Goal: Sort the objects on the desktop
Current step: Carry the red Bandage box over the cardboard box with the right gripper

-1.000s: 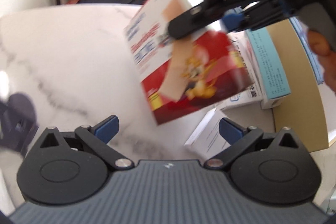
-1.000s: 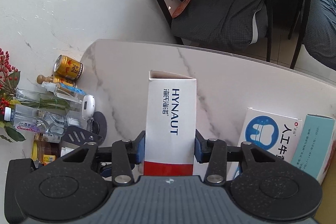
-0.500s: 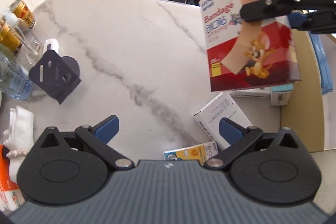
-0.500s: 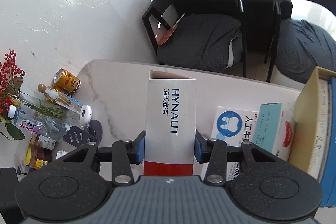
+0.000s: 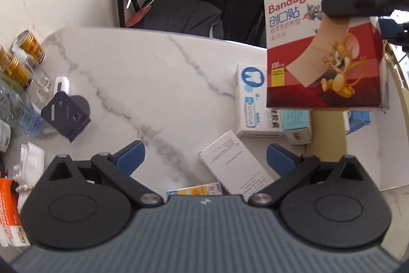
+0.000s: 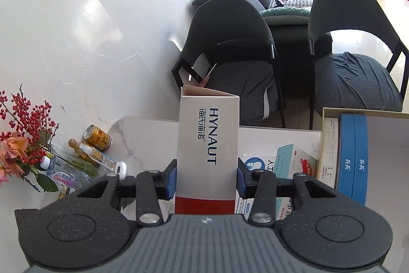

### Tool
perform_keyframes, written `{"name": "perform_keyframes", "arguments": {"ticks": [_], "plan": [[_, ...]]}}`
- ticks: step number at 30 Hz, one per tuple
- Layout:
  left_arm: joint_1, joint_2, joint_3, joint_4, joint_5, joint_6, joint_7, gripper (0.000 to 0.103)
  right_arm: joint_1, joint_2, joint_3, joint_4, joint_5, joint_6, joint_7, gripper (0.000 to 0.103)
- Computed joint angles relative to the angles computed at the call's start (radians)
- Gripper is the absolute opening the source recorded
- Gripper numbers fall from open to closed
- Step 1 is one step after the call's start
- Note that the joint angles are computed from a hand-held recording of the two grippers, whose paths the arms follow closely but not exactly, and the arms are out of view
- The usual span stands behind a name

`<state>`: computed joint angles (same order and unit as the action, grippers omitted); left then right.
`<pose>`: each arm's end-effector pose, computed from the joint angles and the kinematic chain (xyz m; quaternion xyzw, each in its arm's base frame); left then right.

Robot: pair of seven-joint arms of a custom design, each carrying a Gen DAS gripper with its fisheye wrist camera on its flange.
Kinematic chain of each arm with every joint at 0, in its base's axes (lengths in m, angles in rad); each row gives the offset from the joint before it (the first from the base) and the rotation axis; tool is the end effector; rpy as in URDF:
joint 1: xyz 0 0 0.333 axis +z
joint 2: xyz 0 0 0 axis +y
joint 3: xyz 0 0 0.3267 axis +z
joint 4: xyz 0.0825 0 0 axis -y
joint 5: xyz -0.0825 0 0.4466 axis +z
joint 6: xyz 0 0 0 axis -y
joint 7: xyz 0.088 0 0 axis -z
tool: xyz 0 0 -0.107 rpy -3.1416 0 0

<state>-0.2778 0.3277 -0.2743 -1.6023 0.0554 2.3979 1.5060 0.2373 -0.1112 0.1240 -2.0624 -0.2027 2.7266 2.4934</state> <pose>0.6558 -0.3752 0.4882 -0.5023 0.8312 -0.2194 0.0935 0.5845 0.2318 0.5614 -0.5087 0.7708 -0.1320 0.3600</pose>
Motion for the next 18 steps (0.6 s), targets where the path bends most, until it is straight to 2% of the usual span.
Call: {"name": "perform_keyframes", "arguments": {"ticks": [11,18], "plan": [[-0.047,0.01,-0.008,0.035,0.055,0.021,-0.025,0.103,-0.061,-0.138,0.031,-0.124,-0.006,0.019,0.054,0.047],[-0.058,0.003,-0.012,0.033,0.057,0.027,-0.038,0.103,-0.078,-0.201,0.043,-0.18,0.052,0.053,0.01,0.047]]}}
